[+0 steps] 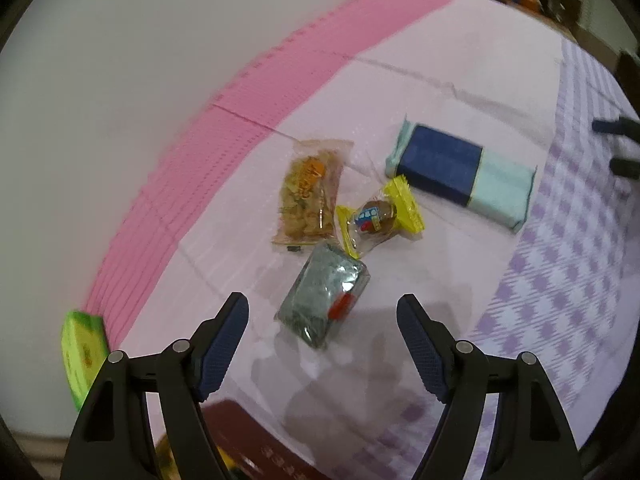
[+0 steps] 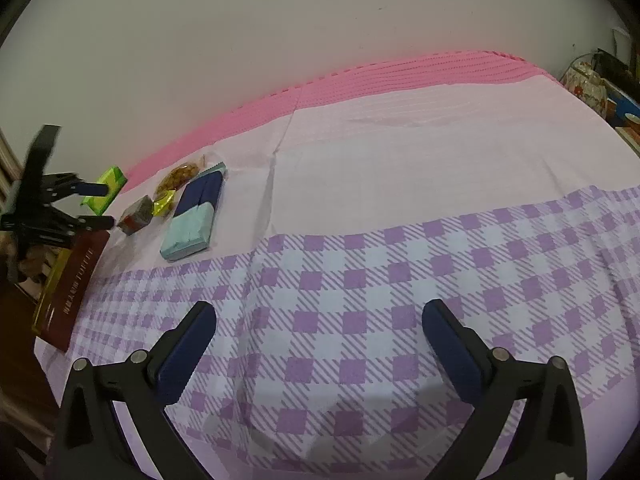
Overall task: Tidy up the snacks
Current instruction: 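Grasp the grey foil pack with the left gripper, then carry the grey pack over the tray while the right gripper grasps the blue-and-teal bar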
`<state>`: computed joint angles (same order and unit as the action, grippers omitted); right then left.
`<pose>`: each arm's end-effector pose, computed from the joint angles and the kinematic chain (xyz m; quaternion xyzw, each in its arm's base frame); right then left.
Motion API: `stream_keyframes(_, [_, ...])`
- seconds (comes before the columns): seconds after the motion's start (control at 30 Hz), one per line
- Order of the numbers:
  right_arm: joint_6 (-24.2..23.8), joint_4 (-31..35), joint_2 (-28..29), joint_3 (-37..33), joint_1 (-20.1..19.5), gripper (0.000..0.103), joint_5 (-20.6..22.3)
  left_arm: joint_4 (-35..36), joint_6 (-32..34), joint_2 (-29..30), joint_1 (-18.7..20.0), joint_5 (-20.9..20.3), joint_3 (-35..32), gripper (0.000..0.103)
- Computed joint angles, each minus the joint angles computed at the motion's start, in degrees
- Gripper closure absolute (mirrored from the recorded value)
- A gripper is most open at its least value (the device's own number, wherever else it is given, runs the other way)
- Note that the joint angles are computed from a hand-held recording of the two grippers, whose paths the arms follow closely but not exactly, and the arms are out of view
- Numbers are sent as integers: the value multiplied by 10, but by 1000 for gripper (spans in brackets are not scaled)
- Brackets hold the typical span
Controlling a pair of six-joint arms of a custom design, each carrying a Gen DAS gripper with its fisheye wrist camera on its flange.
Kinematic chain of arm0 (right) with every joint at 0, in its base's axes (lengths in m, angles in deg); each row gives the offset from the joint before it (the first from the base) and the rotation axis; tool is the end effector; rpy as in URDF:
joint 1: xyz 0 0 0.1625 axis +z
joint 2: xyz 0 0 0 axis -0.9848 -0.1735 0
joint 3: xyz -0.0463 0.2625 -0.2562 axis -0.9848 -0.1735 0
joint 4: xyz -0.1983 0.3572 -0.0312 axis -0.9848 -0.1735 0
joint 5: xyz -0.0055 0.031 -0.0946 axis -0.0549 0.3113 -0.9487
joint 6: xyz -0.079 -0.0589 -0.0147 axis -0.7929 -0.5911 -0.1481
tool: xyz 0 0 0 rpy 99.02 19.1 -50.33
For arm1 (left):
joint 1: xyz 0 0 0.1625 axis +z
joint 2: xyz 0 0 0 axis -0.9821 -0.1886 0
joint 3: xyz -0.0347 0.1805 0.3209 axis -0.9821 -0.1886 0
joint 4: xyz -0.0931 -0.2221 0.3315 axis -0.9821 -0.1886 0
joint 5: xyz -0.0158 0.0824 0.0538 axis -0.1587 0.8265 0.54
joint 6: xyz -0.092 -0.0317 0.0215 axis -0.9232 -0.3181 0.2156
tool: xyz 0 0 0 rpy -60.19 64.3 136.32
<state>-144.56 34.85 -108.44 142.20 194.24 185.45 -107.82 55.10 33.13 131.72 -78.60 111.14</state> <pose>0.2061 -0.3572 0.1628 -0.2452 -0.7660 0.4974 0.3251 -0.3325 -0.7268 0.0830 0.7686 0.5973 0.0870 0.2120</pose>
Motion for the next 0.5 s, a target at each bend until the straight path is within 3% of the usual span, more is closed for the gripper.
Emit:
stream_keyframes(0.2, [2, 7, 3, -4, -1, 0, 1, 59, 4, 70, 7, 8, -99, 40])
stream_keyframes(0.27, [0, 9, 4, -7, -2, 0, 1, 137, -24, 107, 11, 7, -169, 59])
stream_keyframes(0.33, [-4, 4, 4, -8, -3, 0, -1, 165, -44, 119, 13, 4, -194, 65])
stream_keyframes(0.4, [-12, -8, -2, -1, -5, 0, -4, 152, -83, 109, 13, 14, -175, 66])
stream_keyframes(0.5, [-12, -9, -3, 0, -4, 0, -3, 81, -174, 55, 10, 40, -77, 66])
